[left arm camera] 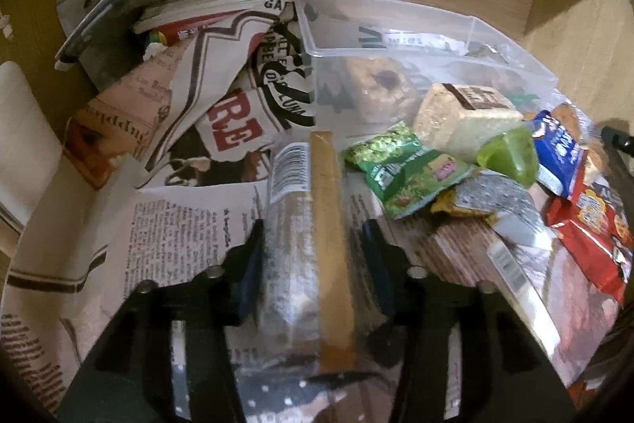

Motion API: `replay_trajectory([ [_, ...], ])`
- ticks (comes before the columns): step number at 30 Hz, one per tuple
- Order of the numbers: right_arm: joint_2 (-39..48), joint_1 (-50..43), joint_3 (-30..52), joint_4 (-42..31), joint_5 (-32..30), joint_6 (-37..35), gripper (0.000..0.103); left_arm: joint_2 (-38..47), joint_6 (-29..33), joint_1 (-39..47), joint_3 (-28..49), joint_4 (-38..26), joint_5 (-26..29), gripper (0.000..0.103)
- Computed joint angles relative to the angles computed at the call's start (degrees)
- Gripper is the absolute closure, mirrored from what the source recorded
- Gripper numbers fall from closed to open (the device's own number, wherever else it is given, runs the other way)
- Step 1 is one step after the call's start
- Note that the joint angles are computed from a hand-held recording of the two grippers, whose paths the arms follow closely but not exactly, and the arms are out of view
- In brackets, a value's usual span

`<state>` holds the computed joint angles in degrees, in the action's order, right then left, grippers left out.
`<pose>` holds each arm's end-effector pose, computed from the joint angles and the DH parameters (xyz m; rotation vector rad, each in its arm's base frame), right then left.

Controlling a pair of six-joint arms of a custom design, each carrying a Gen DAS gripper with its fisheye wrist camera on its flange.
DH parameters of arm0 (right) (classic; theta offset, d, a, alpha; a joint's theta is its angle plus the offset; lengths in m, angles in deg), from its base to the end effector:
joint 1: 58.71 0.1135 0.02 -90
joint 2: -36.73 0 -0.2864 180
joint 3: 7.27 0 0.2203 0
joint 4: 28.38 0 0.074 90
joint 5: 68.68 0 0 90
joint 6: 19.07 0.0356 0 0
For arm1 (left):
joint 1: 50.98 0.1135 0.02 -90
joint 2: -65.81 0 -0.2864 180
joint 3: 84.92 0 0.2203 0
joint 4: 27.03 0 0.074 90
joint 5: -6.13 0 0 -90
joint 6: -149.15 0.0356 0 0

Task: Organize snacks
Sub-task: 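Grasp a wafer roll pack with the left gripper while the right grasps the orange chicken-snack bag, then lift both packs, lower them into the clear box and release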

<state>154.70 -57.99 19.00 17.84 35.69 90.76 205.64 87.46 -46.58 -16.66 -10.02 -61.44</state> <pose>0.2239 -0.0060 0.0689 0.5060 2.2809 -0.1191 0.3704 0.0149 0.0021 0.6549 2.3489 -0.2440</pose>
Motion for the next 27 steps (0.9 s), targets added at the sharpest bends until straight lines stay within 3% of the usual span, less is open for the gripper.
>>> replay_trajectory([
  [3, -1.15, 0.19, 4.00, -4.88, -0.05, -2.73, 0.014, 0.23, -0.91, 0.53, 1.41, -1.76, 1.09, 0.064],
  [6, -0.36, -1.28, 8.52, -9.86, -4.03, -5.80, 0.007, 0.19, -1.87, 1.03, 1.31, -1.29, 0.77, 0.064],
  [17, 5.53, -2.57, 20.83, -21.86, -5.24, -9.42, 0.002, -3.76, -4.50, 3.05, -1.22, 0.45, 1.57, 0.064],
  [20, 7.39, -2.93, 23.49, -24.25, -4.67, -10.37, 0.009, -5.14, -4.72, 3.26, -1.49, 0.32, 2.33, 0.064],
  [22, 8.56, -3.13, 24.67, -25.07, -3.43, -11.37, 0.025, -6.27, -5.05, 3.08, -1.88, 0.84, 2.70, 0.064],
  [24, 8.97, -3.93, 24.91, -25.16, -3.55, -11.57, 0.049, -7.09, -5.52, 2.78, -2.24, 1.44, 2.87, 0.064],
  [27, 8.66, -5.59, 23.58, -23.28, -5.81, -10.93, 0.053, -8.40, -5.81, 2.41, -1.73, 0.79, 3.71, 0.064],
])
